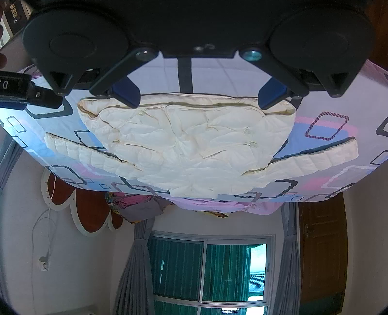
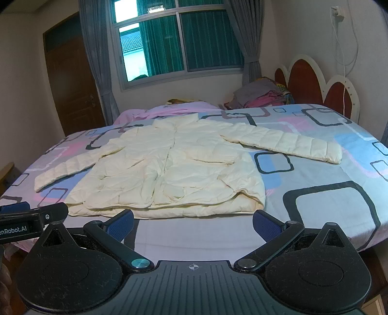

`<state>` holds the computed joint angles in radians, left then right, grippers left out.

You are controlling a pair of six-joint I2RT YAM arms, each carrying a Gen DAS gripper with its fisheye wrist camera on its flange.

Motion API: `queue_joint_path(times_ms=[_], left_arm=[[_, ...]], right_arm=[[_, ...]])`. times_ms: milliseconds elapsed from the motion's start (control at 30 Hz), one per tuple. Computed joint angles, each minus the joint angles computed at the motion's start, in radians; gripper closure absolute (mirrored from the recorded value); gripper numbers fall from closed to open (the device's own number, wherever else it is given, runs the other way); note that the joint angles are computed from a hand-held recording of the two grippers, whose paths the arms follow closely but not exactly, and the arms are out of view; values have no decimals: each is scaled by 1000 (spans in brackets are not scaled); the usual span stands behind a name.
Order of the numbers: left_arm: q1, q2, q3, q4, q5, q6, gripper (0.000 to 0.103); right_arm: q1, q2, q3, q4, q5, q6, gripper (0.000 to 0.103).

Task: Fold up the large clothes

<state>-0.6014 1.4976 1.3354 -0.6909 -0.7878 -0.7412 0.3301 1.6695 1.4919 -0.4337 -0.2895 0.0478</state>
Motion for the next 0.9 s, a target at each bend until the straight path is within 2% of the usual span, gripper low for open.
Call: queue_joint_path(times_ms=[700, 900], left_arm=[[15, 14, -12, 18, 22, 0, 0], [54, 51, 30, 31, 56, 52, 0]], right_arm=[[-9, 18, 13, -1, -3, -7, 0], [-16, 76, 78, -7, 10, -2, 0]])
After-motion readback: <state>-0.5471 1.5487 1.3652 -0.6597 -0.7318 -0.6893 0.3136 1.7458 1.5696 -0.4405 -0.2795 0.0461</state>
